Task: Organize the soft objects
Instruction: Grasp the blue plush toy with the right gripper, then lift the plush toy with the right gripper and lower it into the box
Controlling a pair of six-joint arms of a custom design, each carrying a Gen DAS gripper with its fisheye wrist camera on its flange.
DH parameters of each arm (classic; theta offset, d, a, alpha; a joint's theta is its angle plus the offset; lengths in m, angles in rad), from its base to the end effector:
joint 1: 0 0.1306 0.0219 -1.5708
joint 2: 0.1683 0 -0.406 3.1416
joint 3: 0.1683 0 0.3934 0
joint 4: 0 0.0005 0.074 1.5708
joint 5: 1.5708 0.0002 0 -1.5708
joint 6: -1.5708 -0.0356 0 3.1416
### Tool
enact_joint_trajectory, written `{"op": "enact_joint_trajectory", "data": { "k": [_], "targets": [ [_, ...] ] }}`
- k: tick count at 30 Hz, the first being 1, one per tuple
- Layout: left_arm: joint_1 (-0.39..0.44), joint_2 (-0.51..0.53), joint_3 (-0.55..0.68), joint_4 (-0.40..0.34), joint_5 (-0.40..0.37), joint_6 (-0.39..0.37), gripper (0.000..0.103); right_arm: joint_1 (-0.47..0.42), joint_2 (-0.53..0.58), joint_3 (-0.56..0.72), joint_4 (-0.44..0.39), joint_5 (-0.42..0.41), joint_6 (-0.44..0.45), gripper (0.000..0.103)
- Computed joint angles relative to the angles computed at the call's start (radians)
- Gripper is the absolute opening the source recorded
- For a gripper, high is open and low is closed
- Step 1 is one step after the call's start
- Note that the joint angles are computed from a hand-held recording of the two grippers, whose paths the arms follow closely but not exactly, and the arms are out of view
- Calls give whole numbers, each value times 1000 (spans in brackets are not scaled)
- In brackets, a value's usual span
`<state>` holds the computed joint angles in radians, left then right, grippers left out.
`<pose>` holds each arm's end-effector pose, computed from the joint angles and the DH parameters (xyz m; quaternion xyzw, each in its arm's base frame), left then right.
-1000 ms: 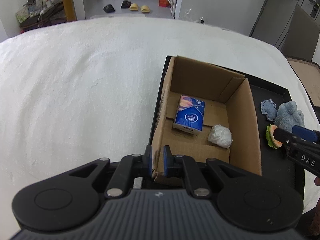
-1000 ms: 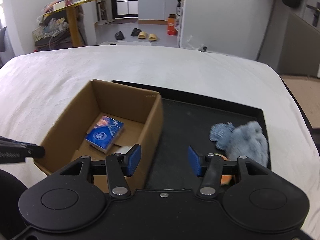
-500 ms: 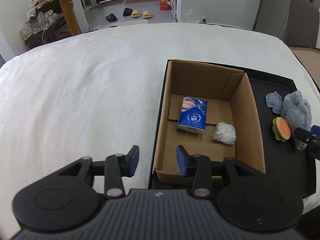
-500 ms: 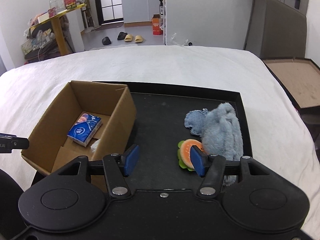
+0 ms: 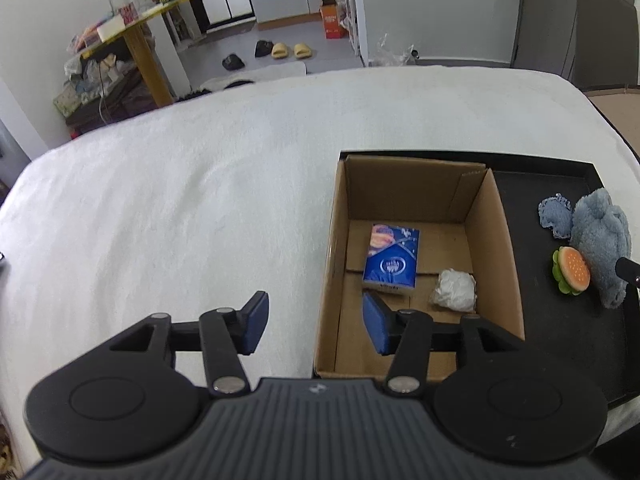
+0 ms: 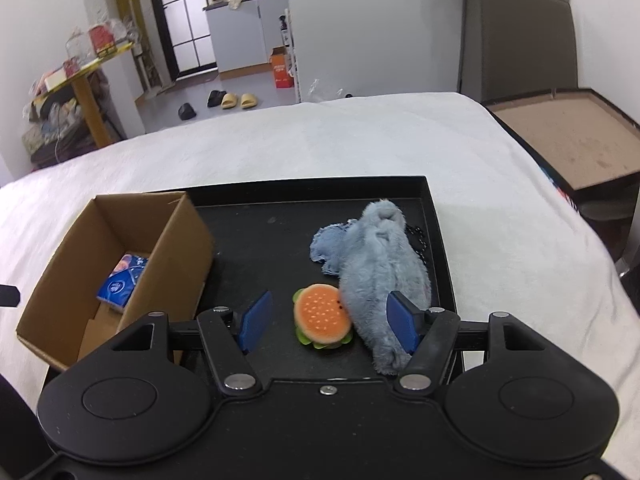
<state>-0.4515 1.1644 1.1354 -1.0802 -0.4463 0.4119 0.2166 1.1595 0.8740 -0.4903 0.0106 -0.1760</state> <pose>0.3362 -0.1465 0.4186 -0.0318 0.9502 0.1023 0.2928 0.3711 0.0808 0.3370 -0.0167 0.9219 0.0707 0.3806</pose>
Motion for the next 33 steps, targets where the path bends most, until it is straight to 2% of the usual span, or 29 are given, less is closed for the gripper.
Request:
{"op": "enact_joint_trajectory", "data": {
  "k": [6, 11, 14, 18, 26, 27, 28, 29, 33],
  "targets": [
    [-13, 19, 6, 38, -47, -15, 58, -45, -1, -58, 92, -42, -41, 63],
    [-15, 62, 18, 23, -49, -9, 59, -72, 17, -77, 147, -45, -74, 63],
    [-24, 79, 22, 17, -56, -18, 60, -80, 41, -74, 164, -38, -84, 67],
    [-42, 95, 22, 10, -81, -29, 67, -79, 71, -70, 190, -32, -82, 76],
    [-50, 124, 47, -20, -76, -30, 70, -92, 118, -60, 219, -41, -73, 75],
    [-52, 123, 47, -23, -78, -30, 70, -94, 123, -58, 219, -49, -70, 66],
    [-55, 121, 47, -27, -81, -28, 70, -98, 128, -54, 212, -64, -66, 51],
    [-56, 120, 48, -30, -84, -28, 71, -98, 133, -49, 200, -63, -64, 42],
    [-64, 111, 47, -42, -92, -30, 71, -111, 122, -53, 181, -93, -63, 25]
  ]
}}
